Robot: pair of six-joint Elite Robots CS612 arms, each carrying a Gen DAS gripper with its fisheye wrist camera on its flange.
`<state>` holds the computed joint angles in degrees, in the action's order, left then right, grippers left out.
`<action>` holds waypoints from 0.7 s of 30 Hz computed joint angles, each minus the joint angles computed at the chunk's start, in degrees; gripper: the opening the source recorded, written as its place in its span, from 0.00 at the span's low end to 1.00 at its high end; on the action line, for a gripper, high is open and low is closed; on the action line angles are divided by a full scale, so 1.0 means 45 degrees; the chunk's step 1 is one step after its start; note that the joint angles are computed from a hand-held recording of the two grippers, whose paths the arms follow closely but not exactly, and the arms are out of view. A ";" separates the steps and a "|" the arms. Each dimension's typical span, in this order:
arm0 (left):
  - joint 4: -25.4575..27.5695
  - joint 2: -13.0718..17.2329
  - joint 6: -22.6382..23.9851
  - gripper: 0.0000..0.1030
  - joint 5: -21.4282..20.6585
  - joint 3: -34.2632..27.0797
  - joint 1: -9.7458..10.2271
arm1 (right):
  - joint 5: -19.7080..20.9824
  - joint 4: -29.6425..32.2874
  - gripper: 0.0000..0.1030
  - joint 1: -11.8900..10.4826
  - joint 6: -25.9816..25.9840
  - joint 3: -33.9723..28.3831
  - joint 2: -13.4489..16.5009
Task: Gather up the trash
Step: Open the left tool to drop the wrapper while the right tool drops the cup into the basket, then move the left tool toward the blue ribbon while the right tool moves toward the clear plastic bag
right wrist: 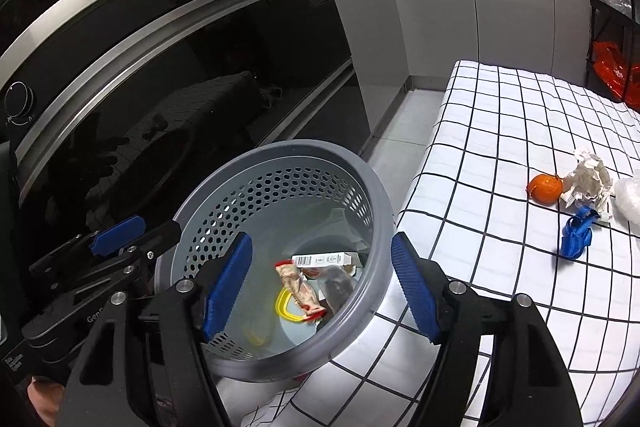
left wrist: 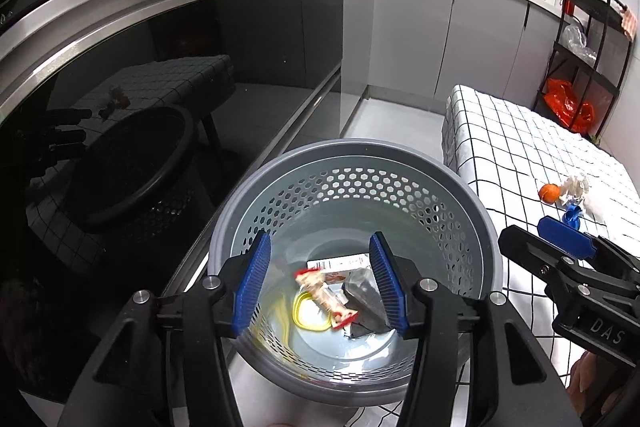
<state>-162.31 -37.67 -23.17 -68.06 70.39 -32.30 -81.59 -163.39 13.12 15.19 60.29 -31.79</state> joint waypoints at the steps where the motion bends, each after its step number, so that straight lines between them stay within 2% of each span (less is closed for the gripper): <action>1: -0.0013 0.0002 -0.0009 0.50 -0.0015 -0.0002 0.0000 | -0.0015 -0.0009 0.67 0.0000 -0.0014 0.0030 -0.0017; 11: -0.0552 -0.0023 0.0362 0.55 0.0073 0.0099 -0.0177 | -0.0543 -0.0290 0.67 -0.0048 -0.0106 0.0737 -0.0367; 21: -0.1121 0.0052 0.1098 0.64 -0.0388 0.0076 -0.0457 | -0.1306 -0.1055 0.67 -0.0349 0.0491 0.2301 -0.1199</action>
<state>-167.35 -37.44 -18.23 -69.80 70.73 -34.35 -87.46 -168.13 11.55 17.40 70.64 -37.19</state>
